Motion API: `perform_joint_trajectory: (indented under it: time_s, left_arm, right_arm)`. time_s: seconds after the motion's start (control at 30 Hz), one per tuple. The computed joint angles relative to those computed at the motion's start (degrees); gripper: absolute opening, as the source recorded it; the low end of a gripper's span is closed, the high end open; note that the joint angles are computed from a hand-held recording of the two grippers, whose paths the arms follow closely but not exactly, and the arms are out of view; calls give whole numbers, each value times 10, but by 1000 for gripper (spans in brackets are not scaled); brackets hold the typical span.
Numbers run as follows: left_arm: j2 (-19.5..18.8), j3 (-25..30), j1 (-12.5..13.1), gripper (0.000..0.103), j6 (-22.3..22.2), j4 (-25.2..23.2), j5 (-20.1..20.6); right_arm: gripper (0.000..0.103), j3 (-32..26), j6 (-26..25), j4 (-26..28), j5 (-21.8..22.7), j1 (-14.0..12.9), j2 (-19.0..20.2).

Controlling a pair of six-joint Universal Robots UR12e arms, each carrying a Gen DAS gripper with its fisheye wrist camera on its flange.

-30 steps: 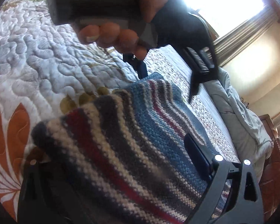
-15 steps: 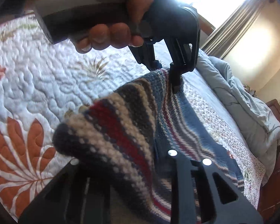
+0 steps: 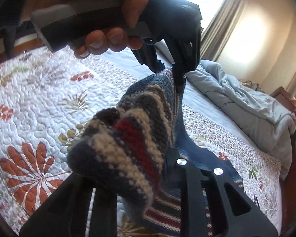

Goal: Fold small clothes
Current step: 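Lift and fold the sweater side over with the left gripper toward the right gripper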

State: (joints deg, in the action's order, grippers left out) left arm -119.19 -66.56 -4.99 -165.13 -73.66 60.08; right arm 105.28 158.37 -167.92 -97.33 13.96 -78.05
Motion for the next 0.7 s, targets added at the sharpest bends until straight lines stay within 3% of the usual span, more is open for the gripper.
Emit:
perform_joint_trajectory:
  time_s: [0.5,0.7]
  left_arm:
    - [-45,95,-81,22,-20,-29,39]
    - [-79,141,-117,22,-16,-61,69]
  right_arm:
    - [19,54,66,-33,74,-97,-55]
    - [18,92,136,-49,145,-159,-75]
